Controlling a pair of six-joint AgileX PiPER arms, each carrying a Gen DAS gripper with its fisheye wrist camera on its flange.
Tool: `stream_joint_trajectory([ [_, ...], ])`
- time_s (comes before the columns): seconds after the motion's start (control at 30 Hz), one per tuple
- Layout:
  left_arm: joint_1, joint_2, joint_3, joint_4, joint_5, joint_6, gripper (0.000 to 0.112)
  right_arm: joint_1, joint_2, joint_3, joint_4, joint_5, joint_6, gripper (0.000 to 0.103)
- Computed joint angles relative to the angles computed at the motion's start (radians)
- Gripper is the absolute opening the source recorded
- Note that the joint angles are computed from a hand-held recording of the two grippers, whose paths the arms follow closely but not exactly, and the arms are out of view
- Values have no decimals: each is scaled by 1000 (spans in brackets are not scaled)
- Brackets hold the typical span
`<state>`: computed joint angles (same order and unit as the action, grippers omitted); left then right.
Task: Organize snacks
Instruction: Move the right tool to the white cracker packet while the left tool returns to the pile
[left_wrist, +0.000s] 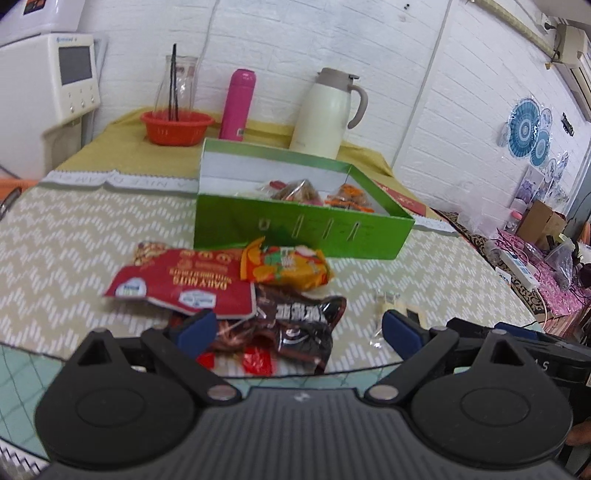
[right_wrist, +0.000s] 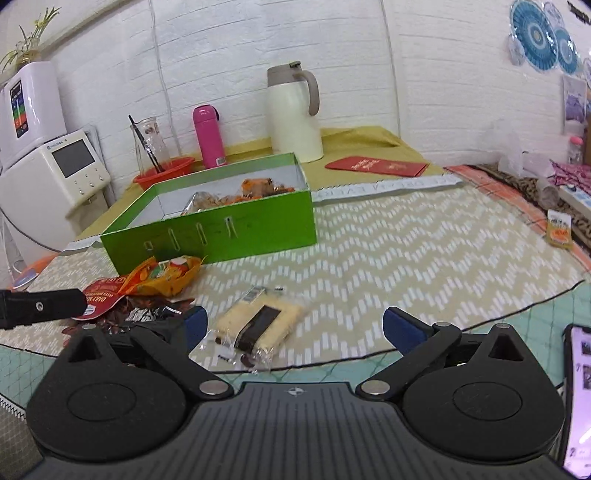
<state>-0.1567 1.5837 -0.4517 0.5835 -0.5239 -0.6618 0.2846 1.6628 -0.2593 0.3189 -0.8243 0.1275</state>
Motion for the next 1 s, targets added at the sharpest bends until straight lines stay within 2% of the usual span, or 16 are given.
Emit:
stream_joint_trajectory([
  [0.1, 32, 10, 48, 5, -36, -5, 95, -12, 37, -21, -60, 10, 82, 103],
  [0.2, 65, 7, 77, 31, -50, -35, 95, 20, 58, -108, 15, 123, 71, 103],
  [0.3, 91, 3, 86, 67, -52, -72, 95, 53, 105, -206, 93, 187, 5, 103],
  [0.4, 99, -6, 95, 85, -48, -83, 95, 101, 153, -286, 266, 235, -166, 103],
  [0.47, 98, -9, 99, 89, -47, -81, 95, 122, 166, -276, 305, 205, -242, 103],
  [0.5, 99, -7, 98, 99, -51, -86, 95, 120, 159, -254, 275, 192, -243, 103],
  [0.67, 66, 7, 78, 134, -55, -114, 95, 12, 82, -59, -50, 90, -141, 103],
  [0.8, 15, 26, 57, 119, -44, -113, 95, -89, 41, 60, -168, 12, -88, 103],
  [0.93, -24, 27, 47, 119, -30, -115, 95, -154, 2, 105, -270, -9, -29, 103],
  [1.0, -39, 21, 47, 96, -18, -96, 95, -165, 23, 123, -330, -88, -3, 103],
])
